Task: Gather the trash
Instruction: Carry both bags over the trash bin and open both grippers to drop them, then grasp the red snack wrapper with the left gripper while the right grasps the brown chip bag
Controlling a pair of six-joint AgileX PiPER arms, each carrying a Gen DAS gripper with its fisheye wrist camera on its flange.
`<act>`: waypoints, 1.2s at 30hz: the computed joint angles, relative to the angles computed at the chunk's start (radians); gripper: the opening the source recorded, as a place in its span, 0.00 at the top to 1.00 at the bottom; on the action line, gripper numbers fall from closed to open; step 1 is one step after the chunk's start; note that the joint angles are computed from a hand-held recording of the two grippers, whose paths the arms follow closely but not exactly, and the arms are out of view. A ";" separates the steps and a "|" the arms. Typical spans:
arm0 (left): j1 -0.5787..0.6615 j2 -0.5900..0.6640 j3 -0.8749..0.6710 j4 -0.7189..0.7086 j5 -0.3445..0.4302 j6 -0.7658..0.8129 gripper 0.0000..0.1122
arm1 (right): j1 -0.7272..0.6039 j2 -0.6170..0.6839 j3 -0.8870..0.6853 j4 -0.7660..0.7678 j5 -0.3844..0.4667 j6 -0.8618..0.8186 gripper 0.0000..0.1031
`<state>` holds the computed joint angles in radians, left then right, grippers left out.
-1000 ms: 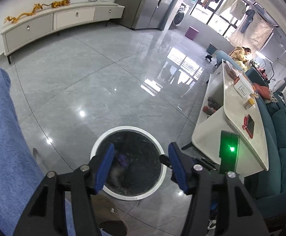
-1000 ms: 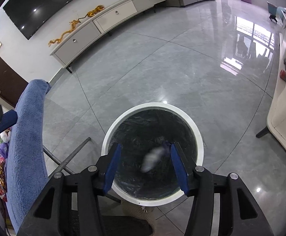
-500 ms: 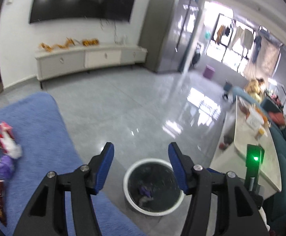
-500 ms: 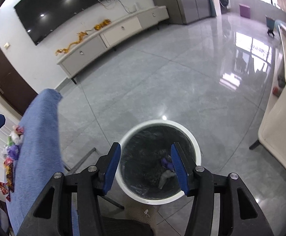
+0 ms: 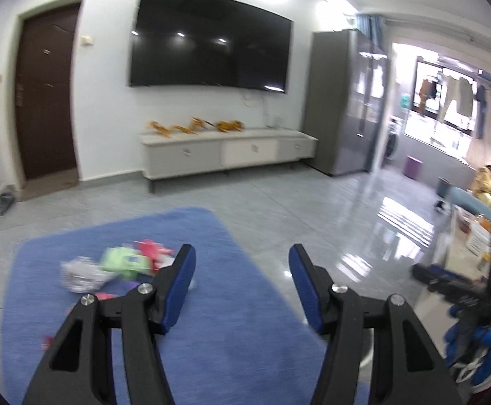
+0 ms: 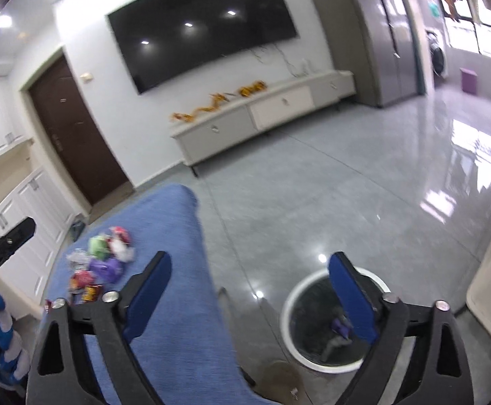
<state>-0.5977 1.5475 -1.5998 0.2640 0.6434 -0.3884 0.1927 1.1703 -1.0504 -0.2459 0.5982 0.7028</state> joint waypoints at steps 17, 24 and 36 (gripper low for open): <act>0.649 -0.317 0.402 -0.427 -0.132 0.426 0.50 | 0.418 0.236 -0.455 -0.268 0.190 0.159 0.00; 0.814 -0.224 0.497 -0.725 -0.148 0.688 0.50 | 0.487 0.483 -0.699 -0.169 0.304 0.055 0.00; 0.743 0.031 0.468 -0.814 -0.179 0.760 0.50 | 0.459 1.044 -1.264 0.201 0.511 -0.189 0.13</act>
